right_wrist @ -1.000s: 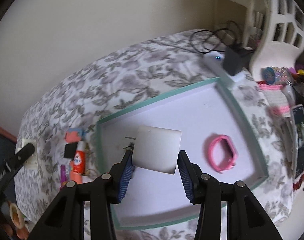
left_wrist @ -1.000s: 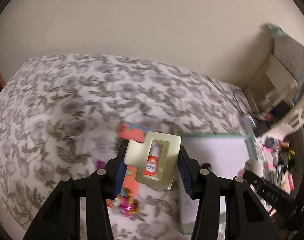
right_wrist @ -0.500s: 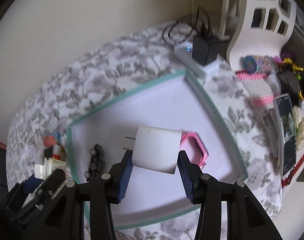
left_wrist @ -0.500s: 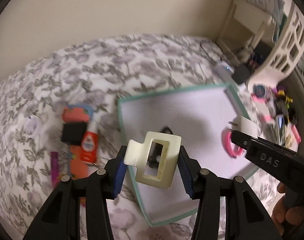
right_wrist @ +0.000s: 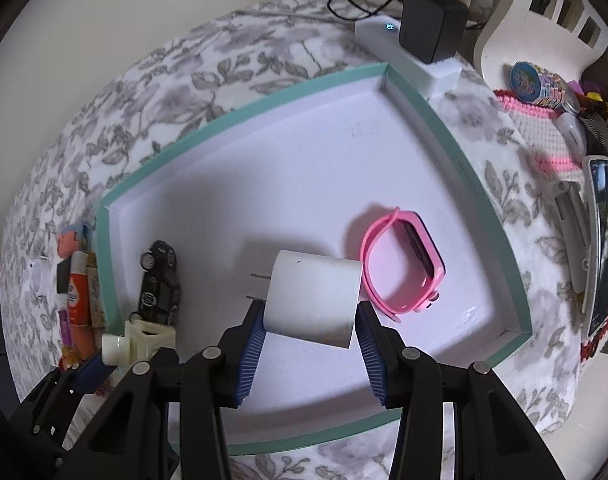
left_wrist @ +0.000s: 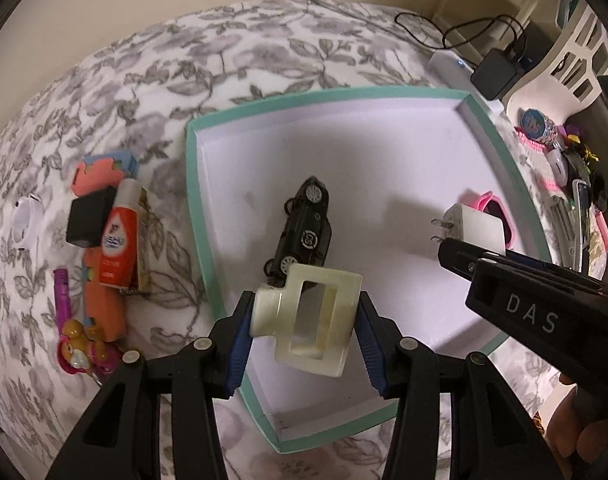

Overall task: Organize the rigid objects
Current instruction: 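Carry the cream clip into the tray with the left gripper while the right places the white charger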

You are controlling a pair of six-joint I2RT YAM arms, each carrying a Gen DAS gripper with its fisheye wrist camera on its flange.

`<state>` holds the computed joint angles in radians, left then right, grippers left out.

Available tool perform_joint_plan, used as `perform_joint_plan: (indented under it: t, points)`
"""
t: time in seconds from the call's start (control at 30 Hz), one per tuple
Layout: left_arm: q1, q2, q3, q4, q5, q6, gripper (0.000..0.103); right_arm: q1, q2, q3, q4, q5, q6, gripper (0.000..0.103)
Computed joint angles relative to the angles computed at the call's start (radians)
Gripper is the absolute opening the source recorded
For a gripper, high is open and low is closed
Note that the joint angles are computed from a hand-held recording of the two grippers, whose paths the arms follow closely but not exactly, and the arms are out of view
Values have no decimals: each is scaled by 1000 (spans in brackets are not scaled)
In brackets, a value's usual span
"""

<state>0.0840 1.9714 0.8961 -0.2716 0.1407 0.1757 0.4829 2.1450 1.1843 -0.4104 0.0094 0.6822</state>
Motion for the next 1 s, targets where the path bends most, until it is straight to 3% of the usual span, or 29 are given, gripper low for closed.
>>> perform_joint_plan:
  t: [0.6, 1.0]
  points:
    - [-3, 78, 25, -6, 8, -20, 51, 5, 49, 21, -19, 4, -11, 48]
    - [32, -6, 25, -43, 50, -19, 51, 31, -87, -18, 13, 69, -1, 49]
